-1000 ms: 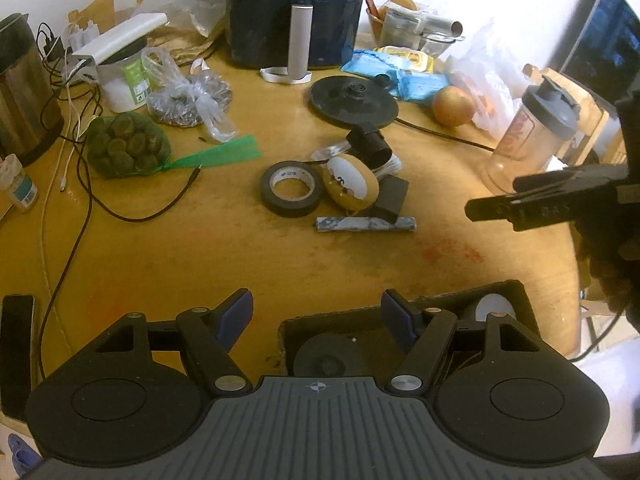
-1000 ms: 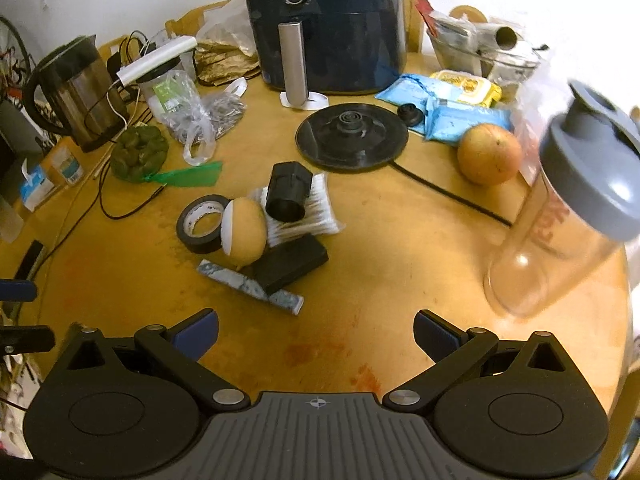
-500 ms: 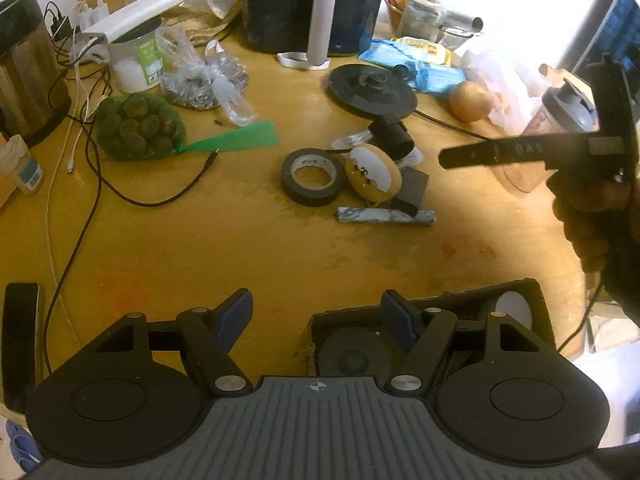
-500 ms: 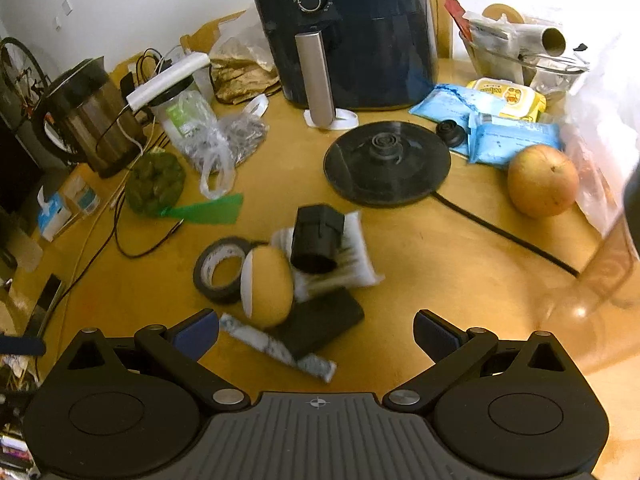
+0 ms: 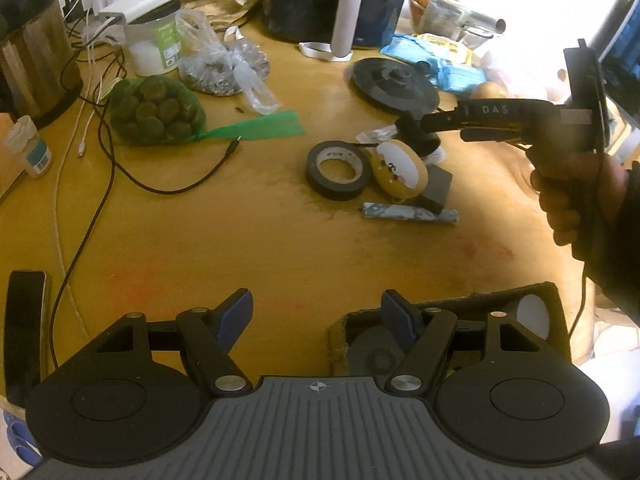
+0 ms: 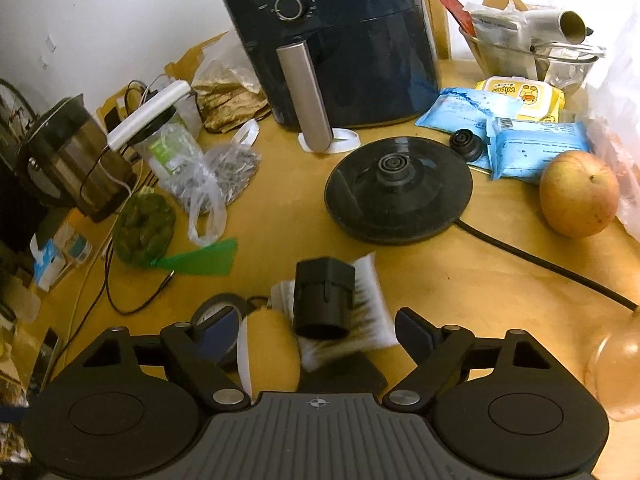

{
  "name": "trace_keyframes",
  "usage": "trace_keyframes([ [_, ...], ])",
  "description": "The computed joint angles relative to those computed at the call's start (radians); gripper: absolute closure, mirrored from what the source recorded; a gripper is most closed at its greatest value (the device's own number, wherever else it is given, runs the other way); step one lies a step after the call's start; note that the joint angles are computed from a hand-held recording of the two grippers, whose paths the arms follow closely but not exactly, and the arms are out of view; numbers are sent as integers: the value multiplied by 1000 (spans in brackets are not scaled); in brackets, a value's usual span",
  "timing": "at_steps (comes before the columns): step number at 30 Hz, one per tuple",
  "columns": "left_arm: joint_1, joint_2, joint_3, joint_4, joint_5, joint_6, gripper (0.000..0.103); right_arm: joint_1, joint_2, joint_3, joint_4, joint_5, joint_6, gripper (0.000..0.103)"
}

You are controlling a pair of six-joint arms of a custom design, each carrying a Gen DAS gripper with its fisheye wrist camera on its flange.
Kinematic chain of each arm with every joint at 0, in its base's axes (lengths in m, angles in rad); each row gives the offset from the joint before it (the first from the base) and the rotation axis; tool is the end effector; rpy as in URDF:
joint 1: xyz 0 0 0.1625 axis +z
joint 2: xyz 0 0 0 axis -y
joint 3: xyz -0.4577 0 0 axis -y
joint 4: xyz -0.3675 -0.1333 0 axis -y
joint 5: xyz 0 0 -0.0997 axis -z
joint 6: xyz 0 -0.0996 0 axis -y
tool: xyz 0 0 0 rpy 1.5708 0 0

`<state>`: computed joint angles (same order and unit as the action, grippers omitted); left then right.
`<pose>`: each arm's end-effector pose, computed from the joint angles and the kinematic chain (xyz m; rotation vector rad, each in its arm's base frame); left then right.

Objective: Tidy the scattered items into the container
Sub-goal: 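Close the right gripper on the black hexagonal cap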

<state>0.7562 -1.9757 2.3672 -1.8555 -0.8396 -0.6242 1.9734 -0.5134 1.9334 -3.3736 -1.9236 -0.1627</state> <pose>-0.0452 -0.3173 0.3586 0.2855 2.4578 -0.5246 0.3187 -0.4961 -0.0255 0.6829 -2.6953 0.5939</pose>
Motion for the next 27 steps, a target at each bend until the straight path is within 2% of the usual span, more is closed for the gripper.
trace_keyframes([
  [4,18,3,-4,-10,-2,13,33,-8,21,-33,17,8,13,32],
  [12,40,-1,-8,-23,-5,26,33,-17,61,-82,31,-2,38,42],
  [18,48,-5,-8,-40,-4,38,33,-14,88,-111,35,-32,48,59],
  [24,51,-3,-9,-52,-5,50,33,8,102,-132,49,-83,8,60],
  [27,51,0,-9,-62,-5,61,33,10,94,-125,45,-77,2,60],
])
